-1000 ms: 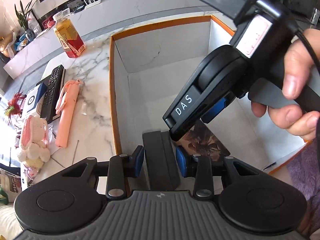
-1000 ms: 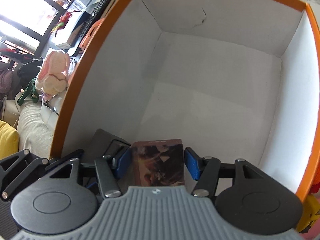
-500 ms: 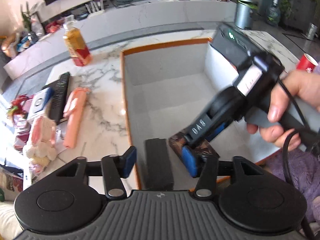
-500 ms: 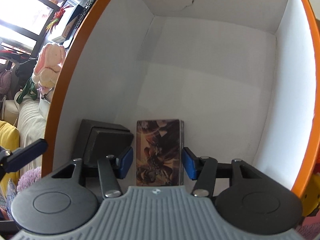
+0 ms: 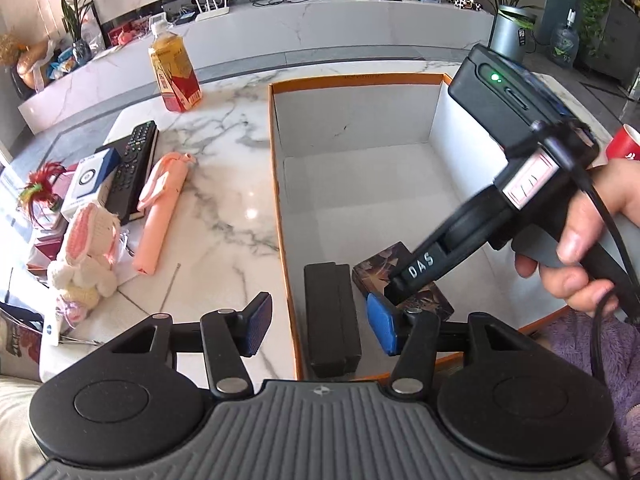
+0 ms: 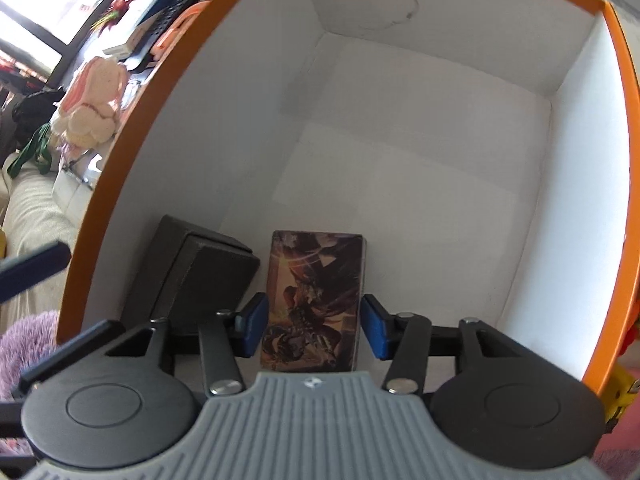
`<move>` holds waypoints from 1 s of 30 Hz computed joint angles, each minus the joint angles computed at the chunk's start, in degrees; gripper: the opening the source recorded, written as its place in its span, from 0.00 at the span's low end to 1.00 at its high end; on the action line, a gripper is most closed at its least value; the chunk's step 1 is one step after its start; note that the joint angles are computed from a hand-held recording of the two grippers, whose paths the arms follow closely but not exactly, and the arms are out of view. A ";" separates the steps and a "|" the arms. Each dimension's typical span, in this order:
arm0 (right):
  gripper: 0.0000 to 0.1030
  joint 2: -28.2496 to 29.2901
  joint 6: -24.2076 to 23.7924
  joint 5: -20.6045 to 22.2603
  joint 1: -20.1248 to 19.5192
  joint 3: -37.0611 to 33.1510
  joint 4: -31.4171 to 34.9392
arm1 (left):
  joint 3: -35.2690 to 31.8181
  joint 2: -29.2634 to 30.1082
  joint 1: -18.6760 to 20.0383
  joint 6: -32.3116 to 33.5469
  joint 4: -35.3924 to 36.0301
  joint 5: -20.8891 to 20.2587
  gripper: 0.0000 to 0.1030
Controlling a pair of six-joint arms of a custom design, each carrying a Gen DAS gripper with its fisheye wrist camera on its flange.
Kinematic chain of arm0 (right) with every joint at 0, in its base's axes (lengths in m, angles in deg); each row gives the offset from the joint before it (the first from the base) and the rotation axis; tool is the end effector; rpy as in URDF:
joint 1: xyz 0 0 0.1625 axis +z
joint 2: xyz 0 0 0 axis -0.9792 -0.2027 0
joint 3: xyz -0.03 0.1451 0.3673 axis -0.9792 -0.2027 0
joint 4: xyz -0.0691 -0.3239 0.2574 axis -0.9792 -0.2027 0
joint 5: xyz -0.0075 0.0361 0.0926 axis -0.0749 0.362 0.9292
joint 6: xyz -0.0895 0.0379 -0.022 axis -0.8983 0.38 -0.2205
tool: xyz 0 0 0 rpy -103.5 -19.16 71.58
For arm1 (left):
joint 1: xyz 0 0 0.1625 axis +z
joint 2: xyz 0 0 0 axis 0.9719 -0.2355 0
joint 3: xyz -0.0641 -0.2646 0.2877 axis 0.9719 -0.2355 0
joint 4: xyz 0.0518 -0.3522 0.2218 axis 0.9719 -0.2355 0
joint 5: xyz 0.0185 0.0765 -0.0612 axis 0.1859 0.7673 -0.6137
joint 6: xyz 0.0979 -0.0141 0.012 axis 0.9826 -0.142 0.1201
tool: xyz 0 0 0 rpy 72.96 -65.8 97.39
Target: Organize objects
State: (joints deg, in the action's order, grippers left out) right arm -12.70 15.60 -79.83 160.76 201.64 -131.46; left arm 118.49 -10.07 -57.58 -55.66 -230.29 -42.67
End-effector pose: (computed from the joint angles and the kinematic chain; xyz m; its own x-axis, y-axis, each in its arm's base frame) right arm 0.0306 -0.4458 0.1831 -0.8620 -0.1750 0.4758 -0.2054 0.9786 -0.0121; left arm -0.3067 -0.3107 0.0025 -0.6153 0.4163 -0.6694 0.6420 0.7574 -0.1191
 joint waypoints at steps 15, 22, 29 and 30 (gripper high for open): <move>0.16 -2.34 5.80 5.17 -1.30 0.98 3.50 | 1.42 -0.65 0.65 -0.09 -2.56 -1.03 0.35; 0.08 -6.16 3.92 7.47 -0.54 2.36 3.53 | 1.28 -0.55 0.72 -0.82 -2.10 -0.34 0.35; 0.00 -7.34 2.03 13.21 -0.69 1.53 7.84 | 1.50 -0.99 0.91 -0.34 -3.15 -1.97 0.32; 0.00 -6.63 1.05 12.68 -0.15 2.24 5.34 | 1.33 -0.68 0.51 -1.02 -2.02 -0.97 0.31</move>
State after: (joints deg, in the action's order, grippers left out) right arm -19.33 16.65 -67.15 160.61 203.88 -126.12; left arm 119.82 -10.75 -57.06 -56.68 -232.31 -43.65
